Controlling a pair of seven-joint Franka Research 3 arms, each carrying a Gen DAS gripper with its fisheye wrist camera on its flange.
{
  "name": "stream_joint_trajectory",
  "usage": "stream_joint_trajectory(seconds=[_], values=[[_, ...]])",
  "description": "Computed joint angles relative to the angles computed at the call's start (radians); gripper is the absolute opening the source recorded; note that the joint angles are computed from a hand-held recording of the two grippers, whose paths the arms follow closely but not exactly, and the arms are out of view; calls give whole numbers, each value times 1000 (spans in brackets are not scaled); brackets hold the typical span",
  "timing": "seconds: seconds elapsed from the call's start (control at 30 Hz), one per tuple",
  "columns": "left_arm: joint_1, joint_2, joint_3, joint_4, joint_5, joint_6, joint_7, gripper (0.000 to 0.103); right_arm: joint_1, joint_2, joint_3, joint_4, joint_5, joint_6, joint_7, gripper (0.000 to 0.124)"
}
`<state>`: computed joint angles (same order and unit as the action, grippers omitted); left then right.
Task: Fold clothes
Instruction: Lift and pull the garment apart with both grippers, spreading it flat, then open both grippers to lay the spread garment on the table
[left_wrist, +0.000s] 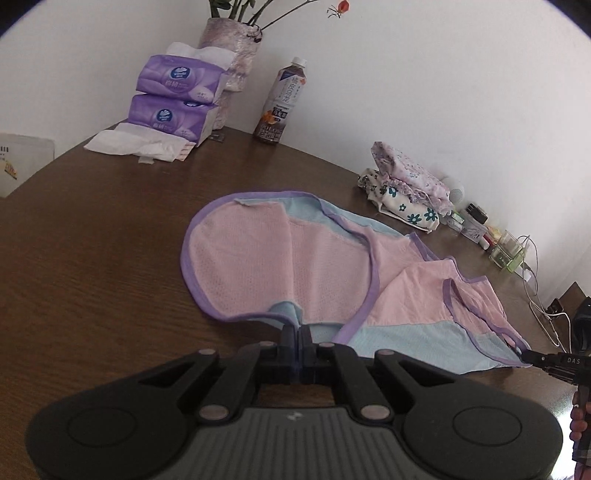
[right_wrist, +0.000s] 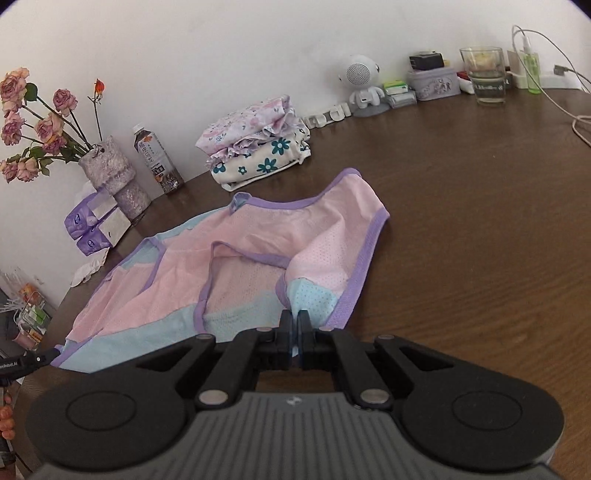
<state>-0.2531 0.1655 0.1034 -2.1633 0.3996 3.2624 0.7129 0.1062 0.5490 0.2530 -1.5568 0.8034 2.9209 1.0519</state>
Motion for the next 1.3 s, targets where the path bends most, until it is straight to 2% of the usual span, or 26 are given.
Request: stream_joint_trajectory(seconds=[0.07, 0.2, 0.37, 0.47, 0.53, 0.7, 0.83, 0.93, 1.0, 1.03, 1.07, 1.1, 1.17, 1.2, 1.3], values=[[-120, -19, 127, -27, 35, 8, -46, 0, -22, -22, 26, -43, 42, 18, -27, 2], [-231, -44, 243, -63, 112, 3, -130, 0, -46, -63, 59, -112, 122, 57, -85, 2], [-369, -71, 399, -89, 296, -4, -316, 0, -62, -110, 79, -178, 238, 87, -166, 2], [-406, -88, 447, -97, 422, -6, -432, 0, -55, -136, 69, -207, 290, 92, -202, 2], [-404, -102, 448, -105, 481, -11, -483, 0, -47, -148, 59, -219, 322, 96, -225, 2], [-397, -124, 459, -101, 710, -10, -717, 2, -22, -172, 29, -241, 375, 95, -260, 2], [-356, -147, 419, -116, 752, -30, -792, 5, -8, -188, 10, -262, 409, 97, -279, 2], [-322, -174, 382, -122, 796, -81, -842, 16, 12, -199, -19, -279, 390, 91, -254, 2], [-293, -187, 360, -113, 839, -113, -888, 33, 18, -208, -24, -290, 388, 101, -247, 7], [-279, -189, 349, -106, 847, -128, -893, 35, 18, -212, -22, -296, 397, 112, -253, 8], [-266, -190, 337, -99, 853, -143, -896, 37, 18, -218, -18, -301, 411, 131, -264, 12], [-253, -191, 326, -91, 859, -157, -899, 37, 15, -223, -9, -304, 438, 154, -286, 24], [-229, -170, 305, -66, 800, -158, -815, 37, 5, -229, 13, -301, 508, 192, -362, 44], [-217, -155, 293, -51, 748, -153, -747, 37, 13, -229, 11, -298, 514, 213, -380, 45], [-166, -98, 231, -3, 535, -152, -496, 37, 68, -216, -32, -296, 391, 259, -316, 45]])
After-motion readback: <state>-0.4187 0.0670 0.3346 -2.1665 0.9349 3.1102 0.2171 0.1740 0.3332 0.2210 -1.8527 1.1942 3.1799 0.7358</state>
